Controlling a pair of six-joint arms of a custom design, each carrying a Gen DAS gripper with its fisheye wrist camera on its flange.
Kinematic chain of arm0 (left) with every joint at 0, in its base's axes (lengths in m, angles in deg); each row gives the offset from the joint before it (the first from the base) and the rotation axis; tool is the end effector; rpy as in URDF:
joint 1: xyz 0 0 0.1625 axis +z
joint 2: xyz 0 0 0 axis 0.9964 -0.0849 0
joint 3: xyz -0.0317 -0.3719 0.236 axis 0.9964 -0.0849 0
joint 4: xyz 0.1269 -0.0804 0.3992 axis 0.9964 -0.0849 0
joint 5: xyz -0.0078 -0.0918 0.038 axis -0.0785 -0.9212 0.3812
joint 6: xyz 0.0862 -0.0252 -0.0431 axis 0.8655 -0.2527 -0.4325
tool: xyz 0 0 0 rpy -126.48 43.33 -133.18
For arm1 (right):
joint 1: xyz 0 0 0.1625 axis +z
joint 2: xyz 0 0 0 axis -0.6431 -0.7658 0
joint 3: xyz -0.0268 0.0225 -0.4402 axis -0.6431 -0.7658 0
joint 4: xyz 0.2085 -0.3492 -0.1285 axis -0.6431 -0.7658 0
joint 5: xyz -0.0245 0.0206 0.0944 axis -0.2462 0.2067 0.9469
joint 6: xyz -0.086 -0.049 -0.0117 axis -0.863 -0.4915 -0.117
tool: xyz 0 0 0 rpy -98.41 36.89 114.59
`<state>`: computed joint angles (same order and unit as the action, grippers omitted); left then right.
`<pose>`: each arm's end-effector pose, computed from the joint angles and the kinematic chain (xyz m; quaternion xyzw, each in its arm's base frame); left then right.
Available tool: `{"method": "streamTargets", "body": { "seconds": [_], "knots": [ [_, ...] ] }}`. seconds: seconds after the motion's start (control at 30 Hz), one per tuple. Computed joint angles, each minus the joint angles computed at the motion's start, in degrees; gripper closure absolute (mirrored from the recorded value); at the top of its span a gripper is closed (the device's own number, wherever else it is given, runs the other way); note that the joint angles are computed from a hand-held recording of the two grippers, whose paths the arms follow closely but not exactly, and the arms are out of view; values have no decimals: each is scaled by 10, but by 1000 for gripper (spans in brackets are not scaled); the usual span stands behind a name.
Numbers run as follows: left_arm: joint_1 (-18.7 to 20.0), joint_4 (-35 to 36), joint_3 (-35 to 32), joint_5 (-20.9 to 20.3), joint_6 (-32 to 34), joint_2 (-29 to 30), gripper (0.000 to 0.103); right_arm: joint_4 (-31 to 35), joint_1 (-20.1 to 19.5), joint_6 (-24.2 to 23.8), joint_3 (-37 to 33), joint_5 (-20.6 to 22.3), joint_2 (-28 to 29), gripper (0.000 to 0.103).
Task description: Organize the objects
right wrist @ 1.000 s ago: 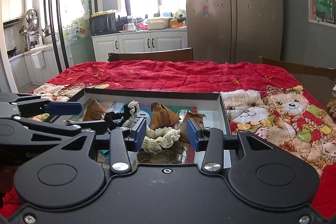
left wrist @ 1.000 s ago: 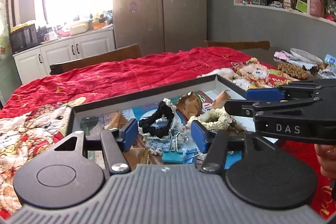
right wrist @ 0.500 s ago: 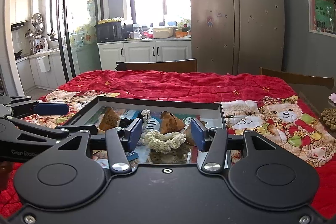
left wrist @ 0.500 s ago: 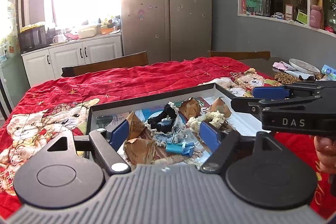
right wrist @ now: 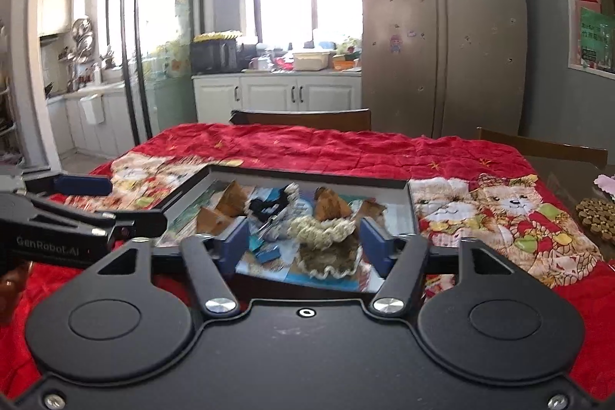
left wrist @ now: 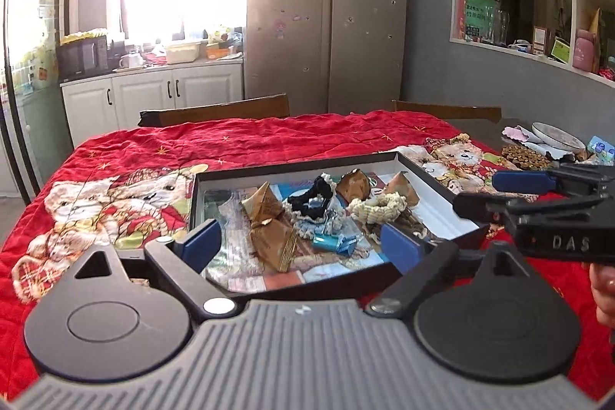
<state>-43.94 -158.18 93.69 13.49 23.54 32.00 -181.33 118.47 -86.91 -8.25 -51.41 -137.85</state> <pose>-0.4530 -0.7017 -0.0571 0.0858 0.7511 -0.5307 0.3833 -0.0001 -0.8138 0.3927 0.4798 -0.8016 0.3428 0.0986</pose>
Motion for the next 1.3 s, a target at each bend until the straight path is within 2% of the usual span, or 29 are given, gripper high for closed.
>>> {"method": "streamTargets", "body": {
  "seconds": [0.2,0.33,0.5,0.7,0.77,1.03,1.13,1.3],
  "knots": [
    [-13,29,70,12,-84,-30,1,-13,-6,-32,51,-7,-29,29],
    [-19,49,108,18,-134,-45,0,-23,-9,-45,75,-18,-42,28],
    [-25,108,147,33,-220,-63,0,-39,-12,-29,91,-27,-53,26],
    [-31,142,161,55,-271,-64,0,-66,-14,12,101,-56,-61,18],
    [-33,173,175,60,-317,-72,0,-67,-14,28,100,-65,-62,15],
    [-39,416,227,80,-591,-117,0,-90,-16,48,118,-93,-70,7],
    [-41,444,229,76,-620,-120,0,-87,-16,54,122,-104,-73,6],
    [-46,474,227,75,-643,-119,0,-119,-17,42,142,-114,-80,5]
  ]
}}
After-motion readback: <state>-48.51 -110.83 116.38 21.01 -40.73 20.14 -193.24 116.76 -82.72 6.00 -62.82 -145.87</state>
